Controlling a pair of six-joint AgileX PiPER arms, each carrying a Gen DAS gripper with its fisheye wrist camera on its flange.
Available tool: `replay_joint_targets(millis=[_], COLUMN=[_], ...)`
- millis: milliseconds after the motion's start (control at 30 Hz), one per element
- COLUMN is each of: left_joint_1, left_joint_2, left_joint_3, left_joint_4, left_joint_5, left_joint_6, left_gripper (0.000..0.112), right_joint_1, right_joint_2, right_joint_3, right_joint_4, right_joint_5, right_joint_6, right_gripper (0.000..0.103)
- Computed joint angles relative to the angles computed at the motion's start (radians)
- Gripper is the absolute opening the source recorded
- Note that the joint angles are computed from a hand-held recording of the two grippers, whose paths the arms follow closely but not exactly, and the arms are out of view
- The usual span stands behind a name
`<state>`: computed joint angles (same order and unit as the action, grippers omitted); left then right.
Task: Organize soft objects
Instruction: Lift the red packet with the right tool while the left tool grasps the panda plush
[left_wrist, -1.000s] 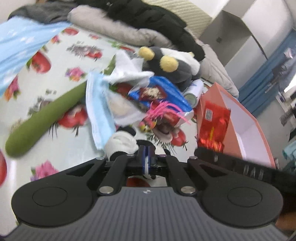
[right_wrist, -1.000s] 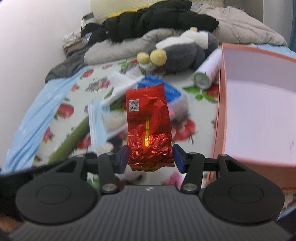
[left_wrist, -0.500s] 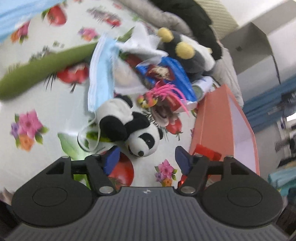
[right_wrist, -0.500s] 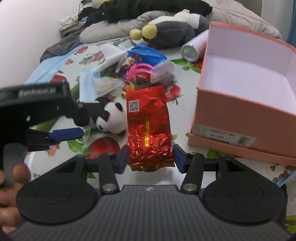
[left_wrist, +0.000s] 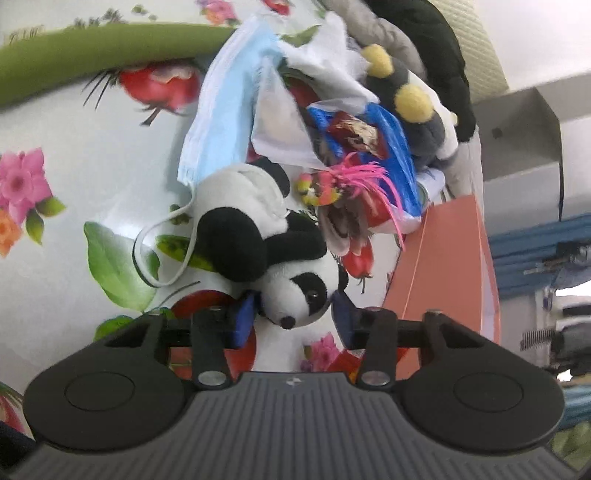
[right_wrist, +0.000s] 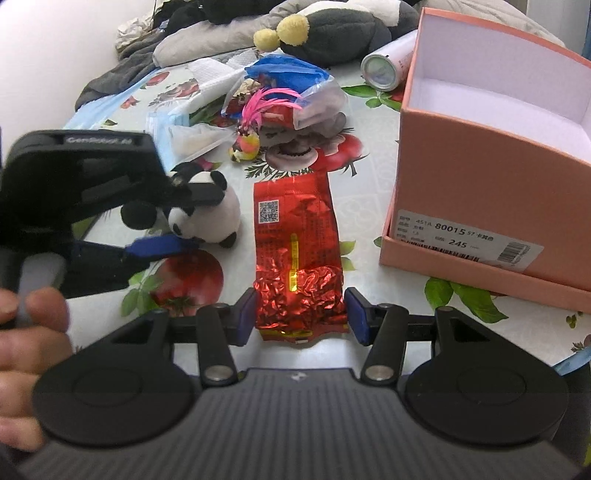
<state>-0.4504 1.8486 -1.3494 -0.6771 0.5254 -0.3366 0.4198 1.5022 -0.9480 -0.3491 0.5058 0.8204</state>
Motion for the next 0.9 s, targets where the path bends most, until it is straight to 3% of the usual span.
replay_joint_targets(millis=[167,300,433,533,600,633,767,900], left_joint_1=[-0.002,0.023,0.010,0.021,0.029,0.033,0.017,-0.002], left_joint_2=[-0.048,-0.061,-0.102,-0.141,-0.171,-0.186,-0.228,-0.237], left_joint_3=[-0.004,-0.043,-0.042,0.003,0.047,0.072,0.146,0.170], left_joint_4=[0.120,0.126,0.273,0.292,0.295,0.287,0.343,0.375], left_joint_5=[0.071,0.224,0.284,0.272,0.238,0.210,0.095,0.044], left_joint_6=[0.018,0.183,0.171,0.179,0.165,0.160,0.028,-0.054], left_gripper=[0.048,0.049,0.049,0.053,0.071,0.074,0.076,0.076], right_joint_1=[0.001,-0.001,-0.002,0.006,0.009,0.015,0.051,0.068], right_joint_2=[0.002,0.001,0.015,0.004,0.001,0.004,0.028,0.049], right_joint_3=[0.003,0.005,-0.009,0.002,0.008,0.010,0.007,0.002], right_joint_4=[0.013,0.049,0.084,0.067,0.051,0.028,-0.118,-0.183], right_joint_5=[-0.017,-0.030,-0.028,-0.036,-0.049,-0.053,-0.053,-0.050], right_joint_6=[-0.013,-0.047,-0.081,-0.082,-0.073,-0.055,0.060,0.087], right_gripper=[0.054,0.055,0.064,0.075,0.075,0.075,0.075,0.070])
